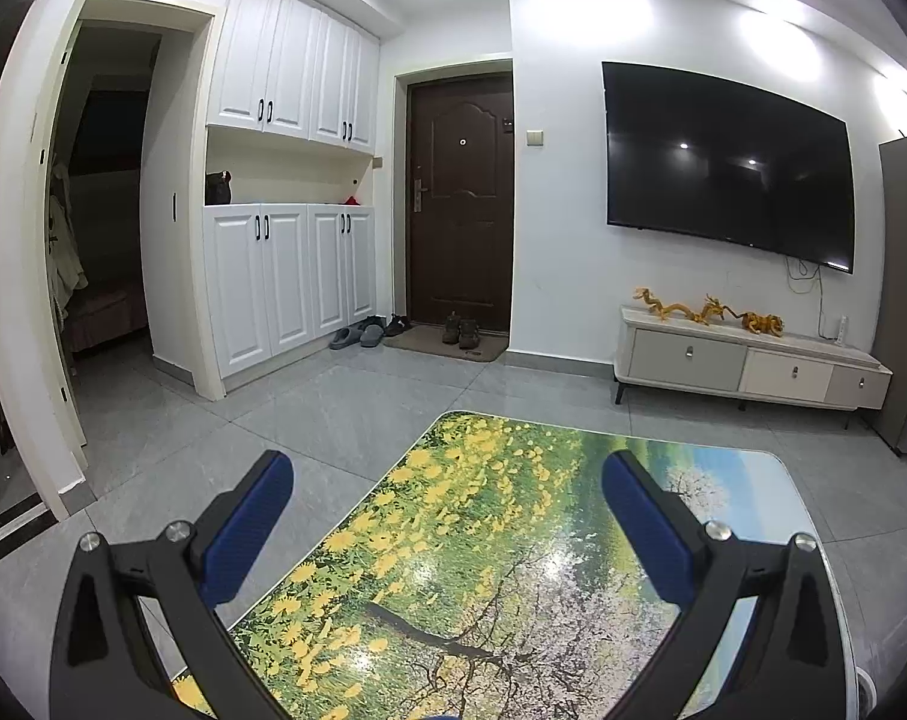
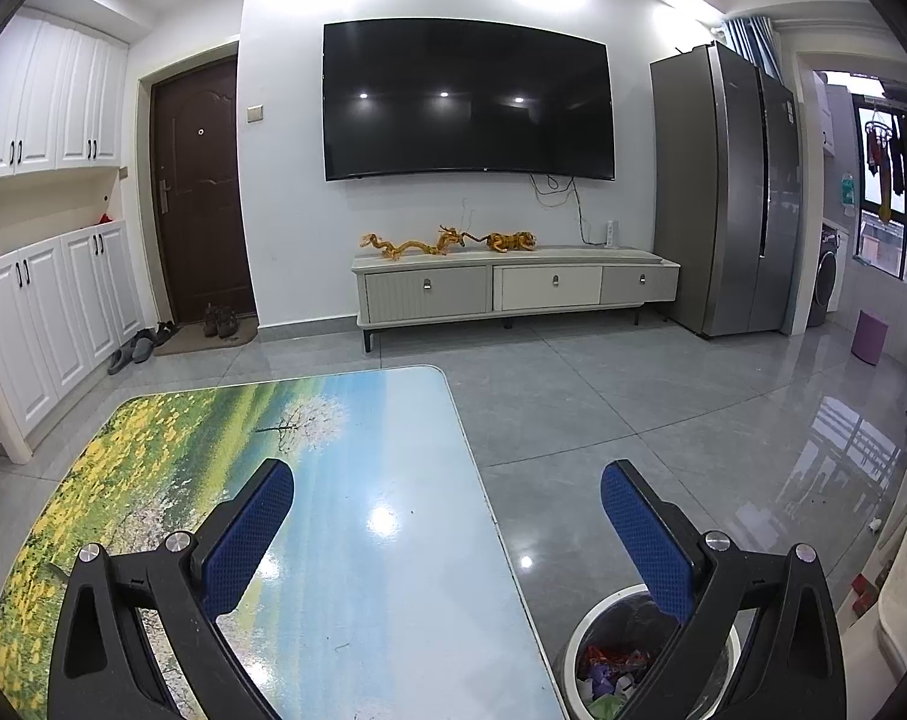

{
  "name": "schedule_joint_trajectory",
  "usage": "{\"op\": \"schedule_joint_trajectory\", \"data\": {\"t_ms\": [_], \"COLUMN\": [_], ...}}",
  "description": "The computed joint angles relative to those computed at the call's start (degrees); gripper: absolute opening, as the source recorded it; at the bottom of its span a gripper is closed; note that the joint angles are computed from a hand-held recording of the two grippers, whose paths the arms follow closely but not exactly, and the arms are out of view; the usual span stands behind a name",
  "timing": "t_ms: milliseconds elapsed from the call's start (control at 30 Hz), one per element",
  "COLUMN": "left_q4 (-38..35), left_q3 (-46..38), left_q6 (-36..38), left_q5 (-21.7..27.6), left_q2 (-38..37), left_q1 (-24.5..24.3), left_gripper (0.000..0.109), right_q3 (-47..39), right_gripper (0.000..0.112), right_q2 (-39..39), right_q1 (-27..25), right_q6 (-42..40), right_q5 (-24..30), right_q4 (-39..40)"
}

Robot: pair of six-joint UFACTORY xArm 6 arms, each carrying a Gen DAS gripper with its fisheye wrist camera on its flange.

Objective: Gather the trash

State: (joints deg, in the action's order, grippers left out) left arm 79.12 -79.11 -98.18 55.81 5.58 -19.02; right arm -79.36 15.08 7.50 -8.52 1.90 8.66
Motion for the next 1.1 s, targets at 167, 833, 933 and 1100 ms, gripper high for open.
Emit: {"op": "schedule_joint_trajectory", "data": {"t_ms": [167,833,933,1100], "left_q4": [0.3,-1.7,-1.9,-2.3], "left_q3": [0.1,-1.1,-1.0,-1.0], "left_q6": [0.0,2.7,2.9,3.3], "left_q5": [-0.3,-2.6,-3.0,-3.4], "left_q2": [-0.1,1.3,1.3,1.4], "left_q1": [-0.2,0.0,0.1,0.3], "left_gripper": [0.103,0.103,0.103,0.103], "right_q3": [0.6,0.8,0.9,1.3], "right_gripper": [0.103,0.103,0.103,0.103], "right_q2": [-0.4,-0.2,-0.2,-0.4], "right_q1": [-0.2,-0.8,-0.9,-1.1], "right_q6": [-0.9,1.6,2.7,3.9], "right_q5": [0.0,0.2,0.1,-0.2], "right_q4": [1.1,-0.8,-1.9,-2.8]}}
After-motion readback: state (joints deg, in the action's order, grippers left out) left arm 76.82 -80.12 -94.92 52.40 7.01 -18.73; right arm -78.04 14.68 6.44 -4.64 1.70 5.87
